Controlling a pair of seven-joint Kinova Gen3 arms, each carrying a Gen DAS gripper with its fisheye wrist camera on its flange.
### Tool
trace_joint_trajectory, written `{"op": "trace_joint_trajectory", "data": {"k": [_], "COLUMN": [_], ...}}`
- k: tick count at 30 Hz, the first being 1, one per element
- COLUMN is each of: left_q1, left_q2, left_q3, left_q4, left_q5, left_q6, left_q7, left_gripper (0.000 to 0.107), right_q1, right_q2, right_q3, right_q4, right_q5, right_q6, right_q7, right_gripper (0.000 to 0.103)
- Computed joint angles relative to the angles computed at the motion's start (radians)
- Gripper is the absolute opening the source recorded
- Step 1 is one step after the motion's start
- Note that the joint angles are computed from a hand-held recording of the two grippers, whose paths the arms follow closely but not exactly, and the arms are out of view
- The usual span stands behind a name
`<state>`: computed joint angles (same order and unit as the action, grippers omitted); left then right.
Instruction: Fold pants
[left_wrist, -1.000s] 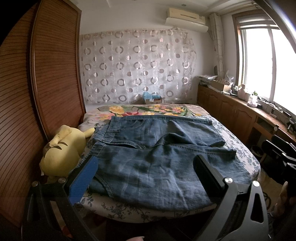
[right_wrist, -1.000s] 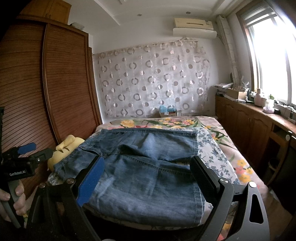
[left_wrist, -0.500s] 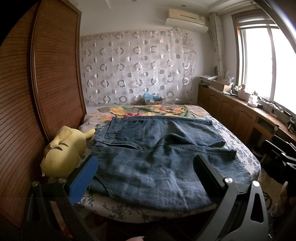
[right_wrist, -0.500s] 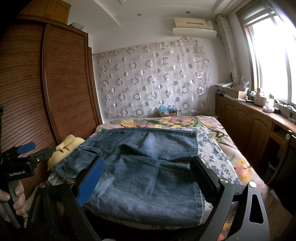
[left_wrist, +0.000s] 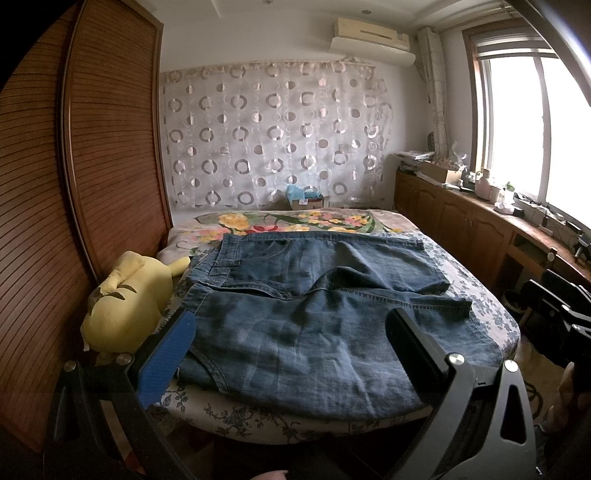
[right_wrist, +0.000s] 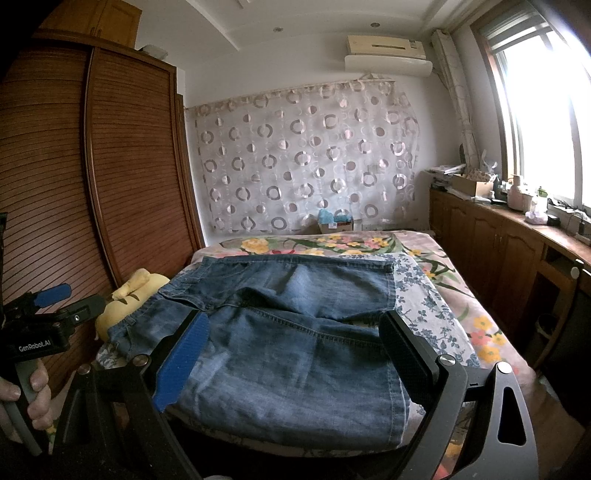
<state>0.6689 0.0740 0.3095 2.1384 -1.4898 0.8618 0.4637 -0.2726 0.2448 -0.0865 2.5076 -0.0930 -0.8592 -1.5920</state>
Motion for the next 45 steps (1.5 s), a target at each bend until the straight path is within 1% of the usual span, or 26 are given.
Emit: {"op": "trace_joint_trajectory", "data": {"k": [21, 23, 29, 32, 34, 35, 36, 38, 39, 45], "left_q1": [0.002, 0.002, 0.002, -0.008, -0.022, -0.023, -0.042, -0.051, -0.069, -0.101], "left_q2": [0.001, 0.001, 0.001, -0.007, -0.010, -0.010, -0.009, -0.011, -0.007, 0.018], "left_q3": [0.001, 0.001, 0.001, -0.003, -0.009, -0.021, -0.024, -0.031, -0.032, -0.060], "left_q4": [0.002, 0.001, 0.001, -0.005, -0.013, -0.010, 0.007, 0.011, 0.012, 0.040], "left_q5": [-0.006, -0.004, -0.004, 0.022, 0.050, 0.047, 0.036, 0.032, 0.036, -0.028], "left_q6": [0.004, 0.004, 0.002, -0.019, -0.055, -0.069, -0.099, -0.126, -0.150, -0.228], "left_q7": [0.006, 0.004, 0.002, -0.032, -0.076, -0.080, -0.078, -0.081, -0.092, -0.040], "left_gripper": [0.103, 0.103, 0.103, 0.103, 0.103, 0.103, 0.103, 0.103, 0.103, 0.103], "right_q1": [-0.001, -0.011, -0.016, -0.019, -0.020, -0.018, -0.016, -0.016, -0.014, -0.012], "right_q2": [0.000, 0.012, 0.015, 0.016, 0.019, 0.021, 0.024, 0.029, 0.032, 0.041], "right_q3": [0.001, -0.001, -0.001, 0.002, 0.004, 0.005, 0.006, 0.009, 0.010, 0.019], "right_q4": [0.001, 0.002, 0.002, -0.002, -0.010, -0.014, -0.018, -0.027, -0.030, -0.057], "right_q5": [0.000, -0.015, -0.021, -0.030, -0.035, -0.034, -0.034, -0.040, -0.040, -0.051], "right_q6": [-0.003, -0.017, -0.019, -0.009, 0.008, 0.014, 0.024, 0.040, 0.045, 0.100], "right_q7": [-0.001, 0.006, 0.010, 0.017, 0.020, 0.019, 0.019, 0.023, 0.023, 0.029], "right_gripper": [0.094, 0.094, 0.094, 0.094, 0.094, 0.094, 0.094, 0.094, 0.094, 0.094]}}
